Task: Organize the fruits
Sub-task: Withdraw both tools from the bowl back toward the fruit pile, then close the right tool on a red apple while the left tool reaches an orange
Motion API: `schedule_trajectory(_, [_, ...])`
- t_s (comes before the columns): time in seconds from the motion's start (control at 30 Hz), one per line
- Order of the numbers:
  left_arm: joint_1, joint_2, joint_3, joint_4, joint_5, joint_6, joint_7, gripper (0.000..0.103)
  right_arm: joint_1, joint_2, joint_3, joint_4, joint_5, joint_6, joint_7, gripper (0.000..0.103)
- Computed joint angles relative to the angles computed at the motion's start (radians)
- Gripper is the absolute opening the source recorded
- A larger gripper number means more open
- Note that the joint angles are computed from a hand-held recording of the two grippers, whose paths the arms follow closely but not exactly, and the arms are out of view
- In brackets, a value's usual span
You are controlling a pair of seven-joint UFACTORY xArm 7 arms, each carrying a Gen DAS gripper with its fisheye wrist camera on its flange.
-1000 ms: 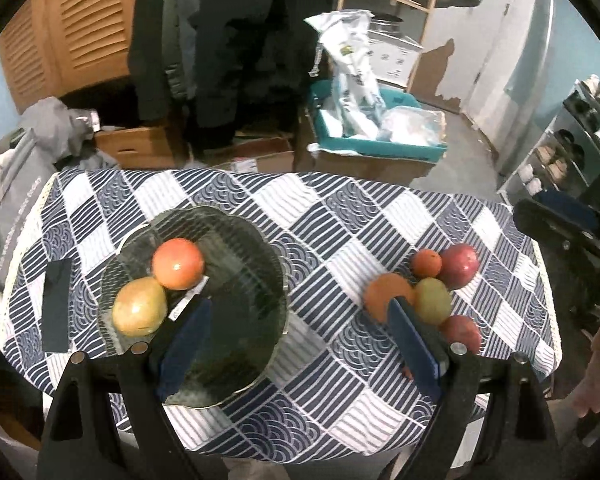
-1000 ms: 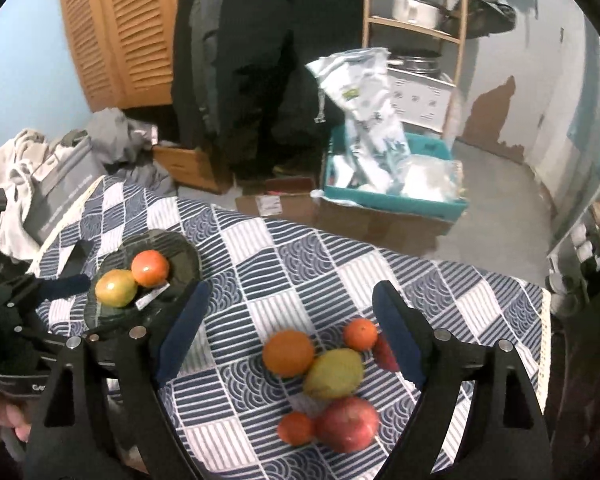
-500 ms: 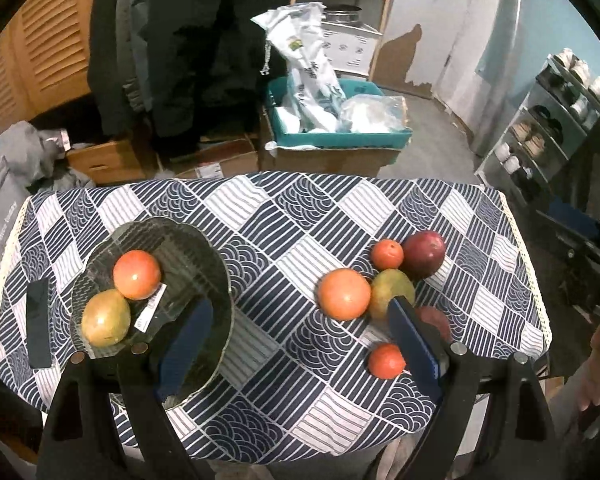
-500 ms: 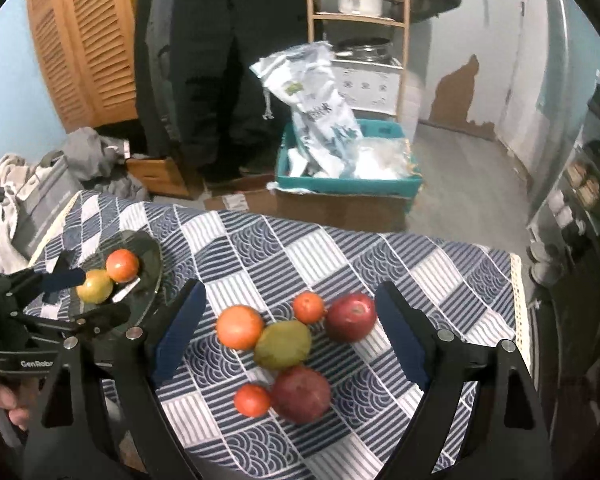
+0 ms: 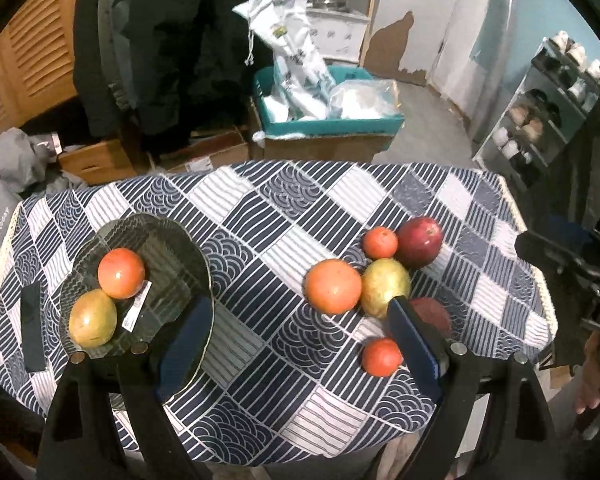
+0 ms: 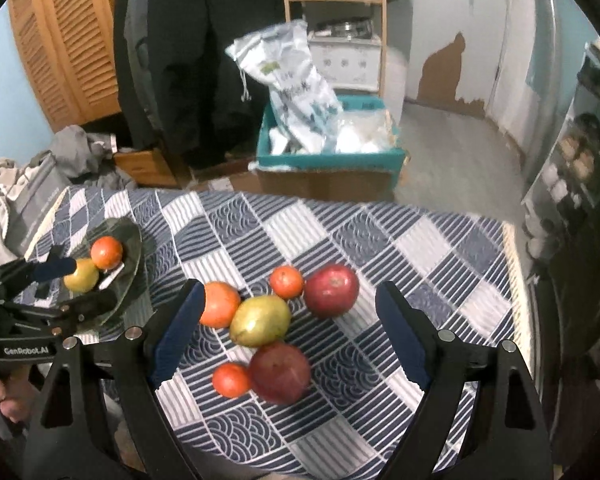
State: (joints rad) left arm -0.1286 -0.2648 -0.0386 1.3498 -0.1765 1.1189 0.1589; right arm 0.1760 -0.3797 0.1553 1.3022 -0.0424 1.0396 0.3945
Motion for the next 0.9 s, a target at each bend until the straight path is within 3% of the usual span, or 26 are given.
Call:
schedule_trajectory(0.37, [-0.007,0.01,-0.009,-0.077,0.024,-0.007,0.003,0.09,0.032,0.048,-0.025,-0.087,0.103,0.044,-0.031,0.087])
schedule_trajectory(0.9, [-0.011,0.043,-0.027,-0.133,0.087,-0.018,-0.012,0.09,0.05,0.086,-0.031,-0.148,0.15,0.099,-0.045,0.087])
